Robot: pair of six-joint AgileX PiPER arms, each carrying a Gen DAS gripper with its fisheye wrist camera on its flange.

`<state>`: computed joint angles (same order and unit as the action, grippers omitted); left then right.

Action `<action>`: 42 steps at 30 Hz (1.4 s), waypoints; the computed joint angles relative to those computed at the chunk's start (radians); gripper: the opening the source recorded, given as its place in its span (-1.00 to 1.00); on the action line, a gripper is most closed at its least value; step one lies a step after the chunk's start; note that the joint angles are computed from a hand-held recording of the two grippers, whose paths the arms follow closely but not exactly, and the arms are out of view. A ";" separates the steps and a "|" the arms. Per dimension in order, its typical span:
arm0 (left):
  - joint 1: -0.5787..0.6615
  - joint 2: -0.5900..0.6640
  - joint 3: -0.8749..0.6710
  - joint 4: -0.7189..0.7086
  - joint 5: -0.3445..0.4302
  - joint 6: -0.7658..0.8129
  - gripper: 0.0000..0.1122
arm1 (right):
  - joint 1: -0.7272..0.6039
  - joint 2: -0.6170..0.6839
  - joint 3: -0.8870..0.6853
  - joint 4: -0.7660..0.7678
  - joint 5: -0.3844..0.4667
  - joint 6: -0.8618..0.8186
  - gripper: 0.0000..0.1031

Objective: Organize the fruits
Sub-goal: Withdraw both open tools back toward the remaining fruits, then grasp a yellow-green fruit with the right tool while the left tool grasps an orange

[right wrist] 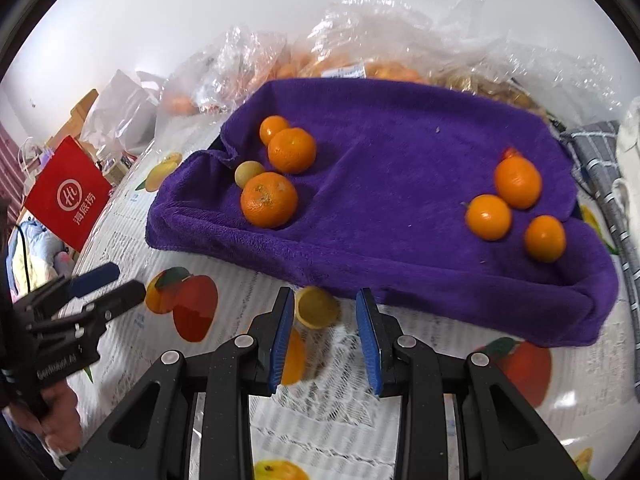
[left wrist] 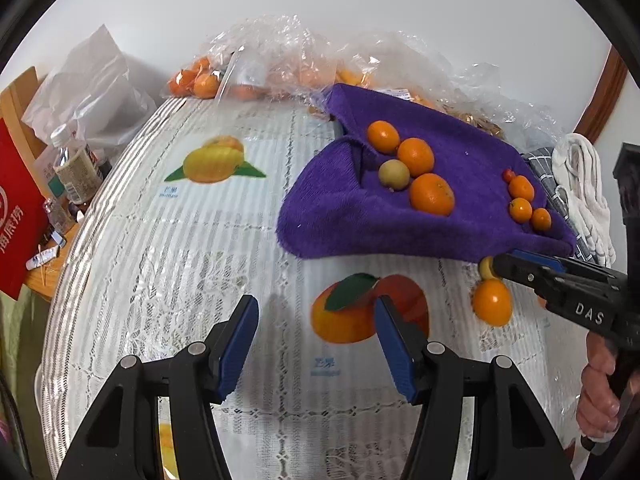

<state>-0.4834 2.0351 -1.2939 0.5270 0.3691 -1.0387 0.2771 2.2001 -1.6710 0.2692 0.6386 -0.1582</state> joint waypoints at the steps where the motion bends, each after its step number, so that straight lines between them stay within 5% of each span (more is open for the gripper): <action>1: 0.007 0.003 0.003 -0.012 -0.003 0.011 0.03 | -0.001 0.020 -0.029 0.004 0.026 0.000 -0.38; 11: 0.020 -0.005 0.046 0.018 -0.044 -0.025 0.03 | -0.016 0.055 -0.062 0.053 0.034 -0.003 -0.51; 22: -0.054 0.009 0.065 0.314 0.021 -0.322 0.12 | -0.086 -0.130 0.260 -0.102 -0.193 0.008 -0.51; 29: -0.078 -0.005 0.093 0.378 0.054 -0.409 0.12 | -0.145 -0.161 0.389 0.069 -0.316 -0.193 -0.51; 34: -0.085 -0.024 0.116 0.371 0.059 -0.419 0.12 | -0.127 -0.169 0.455 0.048 -0.416 -0.197 -0.51; 42: -0.123 -0.030 0.075 0.251 0.024 -0.303 0.10 | -0.167 -0.225 0.517 0.327 -0.437 -0.475 -0.52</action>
<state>-0.6068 2.0053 -1.2193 0.7779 0.3928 -1.3419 0.1099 1.9747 -1.1540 0.5959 0.2017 -0.6334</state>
